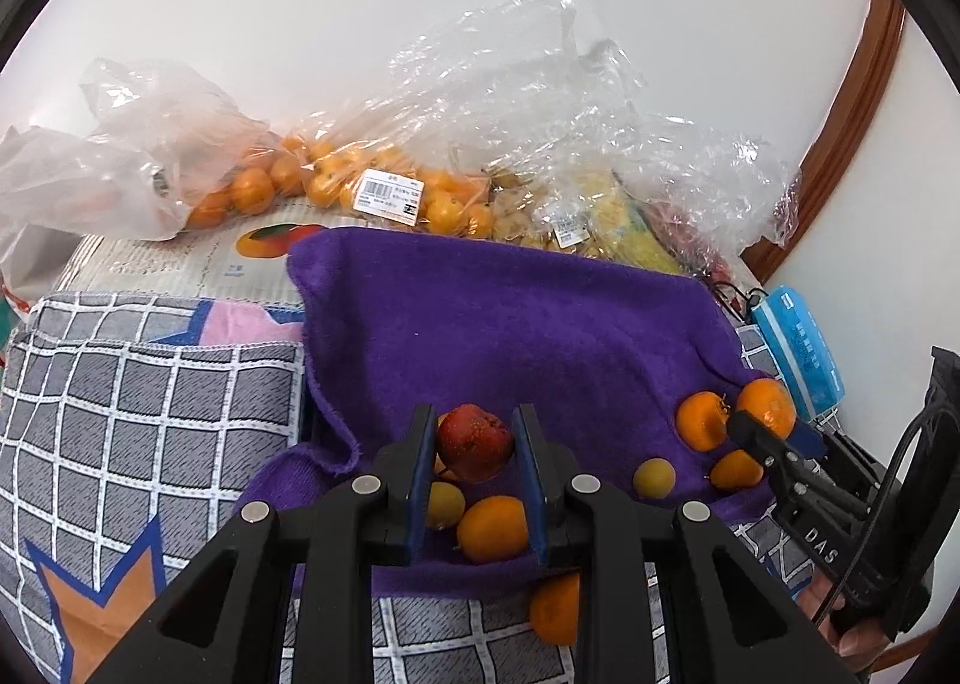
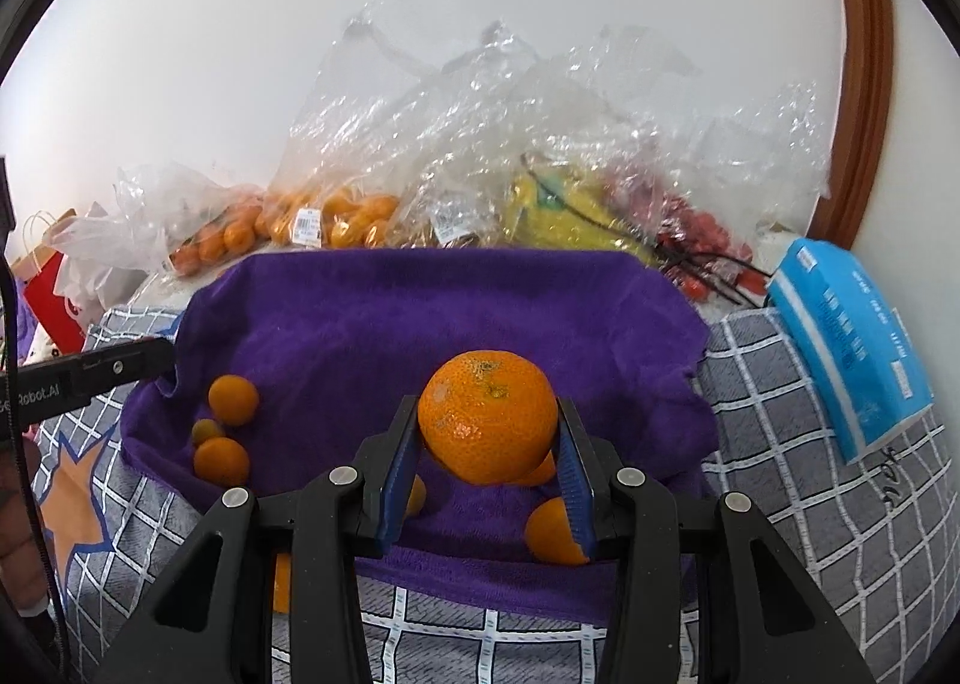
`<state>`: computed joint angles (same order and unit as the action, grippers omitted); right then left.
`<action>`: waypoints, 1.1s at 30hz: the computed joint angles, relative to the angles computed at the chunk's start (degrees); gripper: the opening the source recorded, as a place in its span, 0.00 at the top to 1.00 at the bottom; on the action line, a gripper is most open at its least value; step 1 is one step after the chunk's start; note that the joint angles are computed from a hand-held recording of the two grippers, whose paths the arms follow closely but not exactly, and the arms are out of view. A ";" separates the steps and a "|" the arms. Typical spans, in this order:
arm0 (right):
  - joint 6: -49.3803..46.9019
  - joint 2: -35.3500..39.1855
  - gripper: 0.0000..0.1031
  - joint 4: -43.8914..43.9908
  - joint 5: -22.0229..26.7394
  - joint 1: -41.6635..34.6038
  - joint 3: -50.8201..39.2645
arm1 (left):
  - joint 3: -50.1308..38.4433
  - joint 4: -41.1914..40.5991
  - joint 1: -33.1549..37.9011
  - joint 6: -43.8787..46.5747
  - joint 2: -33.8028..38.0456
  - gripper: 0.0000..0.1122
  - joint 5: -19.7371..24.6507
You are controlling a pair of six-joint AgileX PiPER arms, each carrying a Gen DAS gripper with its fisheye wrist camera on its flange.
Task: Organize fruits
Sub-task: 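Carry the large orange over the towel with the right gripper while the left gripper carries the tomato there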
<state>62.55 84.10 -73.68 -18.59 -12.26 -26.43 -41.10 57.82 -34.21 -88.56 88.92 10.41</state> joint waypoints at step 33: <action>10.01 4.24 0.59 -9.50 1.60 6.06 -3.85 | -7.03 -19.44 1.75 21.10 8.24 0.78 -1.76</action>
